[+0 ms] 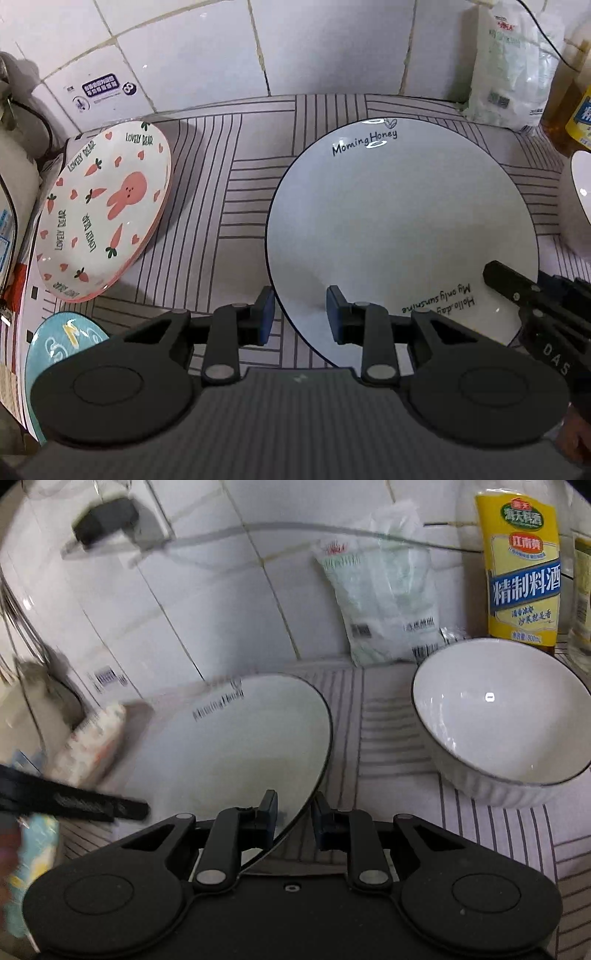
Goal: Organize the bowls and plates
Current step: 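Lift the white plate with both grippers and set it beside the white bowls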
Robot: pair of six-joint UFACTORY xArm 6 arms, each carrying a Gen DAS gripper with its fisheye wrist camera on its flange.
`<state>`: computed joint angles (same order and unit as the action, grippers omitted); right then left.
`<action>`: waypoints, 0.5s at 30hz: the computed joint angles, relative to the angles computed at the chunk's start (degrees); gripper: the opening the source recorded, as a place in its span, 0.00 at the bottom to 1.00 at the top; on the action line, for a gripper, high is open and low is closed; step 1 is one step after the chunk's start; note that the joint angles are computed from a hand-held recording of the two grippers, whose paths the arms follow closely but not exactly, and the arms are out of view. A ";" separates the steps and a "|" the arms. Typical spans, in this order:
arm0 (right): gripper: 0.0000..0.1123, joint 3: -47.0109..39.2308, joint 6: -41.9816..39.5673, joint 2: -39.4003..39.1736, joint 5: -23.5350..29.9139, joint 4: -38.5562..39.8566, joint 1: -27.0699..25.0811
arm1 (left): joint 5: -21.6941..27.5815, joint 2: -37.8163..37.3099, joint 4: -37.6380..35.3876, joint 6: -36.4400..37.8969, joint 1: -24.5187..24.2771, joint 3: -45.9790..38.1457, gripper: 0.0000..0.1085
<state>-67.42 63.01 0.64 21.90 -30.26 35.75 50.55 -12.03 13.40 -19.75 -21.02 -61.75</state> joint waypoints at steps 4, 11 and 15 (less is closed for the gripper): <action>0.25 -0.23 1.05 -0.14 1.00 0.64 0.20 | 1.01 -0.14 0.17 -0.36 -0.53 -0.32 0.26; 0.32 -2.27 -0.09 -2.38 9.34 -2.09 3.84 | 3.03 -5.05 -2.00 -0.69 -1.87 1.51 0.32; 0.43 -0.58 -0.17 -6.14 10.50 -4.45 5.51 | 4.96 -8.81 -2.07 -0.68 -2.79 2.87 0.38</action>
